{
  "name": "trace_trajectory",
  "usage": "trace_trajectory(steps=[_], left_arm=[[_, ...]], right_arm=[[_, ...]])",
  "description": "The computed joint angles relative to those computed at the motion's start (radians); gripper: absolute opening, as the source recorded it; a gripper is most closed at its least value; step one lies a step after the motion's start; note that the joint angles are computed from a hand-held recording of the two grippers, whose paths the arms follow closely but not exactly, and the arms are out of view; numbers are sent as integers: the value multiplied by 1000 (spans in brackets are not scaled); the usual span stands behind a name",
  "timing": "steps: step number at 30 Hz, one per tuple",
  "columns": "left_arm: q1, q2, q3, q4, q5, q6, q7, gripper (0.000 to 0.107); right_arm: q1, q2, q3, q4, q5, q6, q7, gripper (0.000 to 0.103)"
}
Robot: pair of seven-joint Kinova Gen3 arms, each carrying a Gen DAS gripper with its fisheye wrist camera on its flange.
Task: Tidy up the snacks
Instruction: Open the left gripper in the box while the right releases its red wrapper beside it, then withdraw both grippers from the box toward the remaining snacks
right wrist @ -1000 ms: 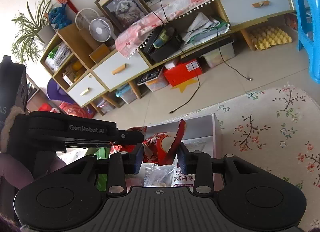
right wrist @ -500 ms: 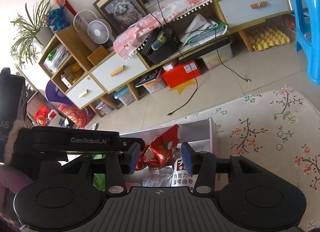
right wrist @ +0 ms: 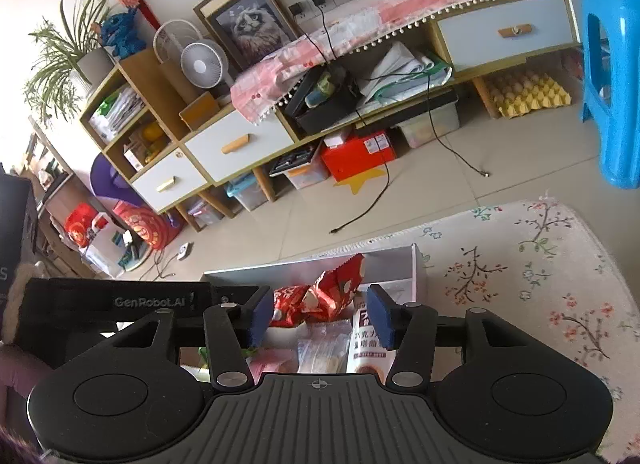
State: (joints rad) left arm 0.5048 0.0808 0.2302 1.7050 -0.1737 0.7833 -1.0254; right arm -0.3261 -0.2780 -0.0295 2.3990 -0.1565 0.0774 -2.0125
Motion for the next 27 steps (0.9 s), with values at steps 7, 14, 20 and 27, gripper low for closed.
trace_trajectory(steps=[7, 14, 20, 27], left_arm=[[4, -76, 21, 49, -18, 8, 17, 77], [-9, -156, 68, 122, -49, 13, 54, 92], [-17, -212, 120, 185, -82, 32, 99, 100], [-45, -279, 168, 275, -97, 18, 173, 102]], right_arm=[[124, -92, -138, -30, 23, 135, -61, 69], [159, -187, -220, -41, 42, 246, -132, 83], [162, -232, -263, -51, 57, 326, -177, 84], [193, -270, -379, -43, 99, 398, -257, 88]])
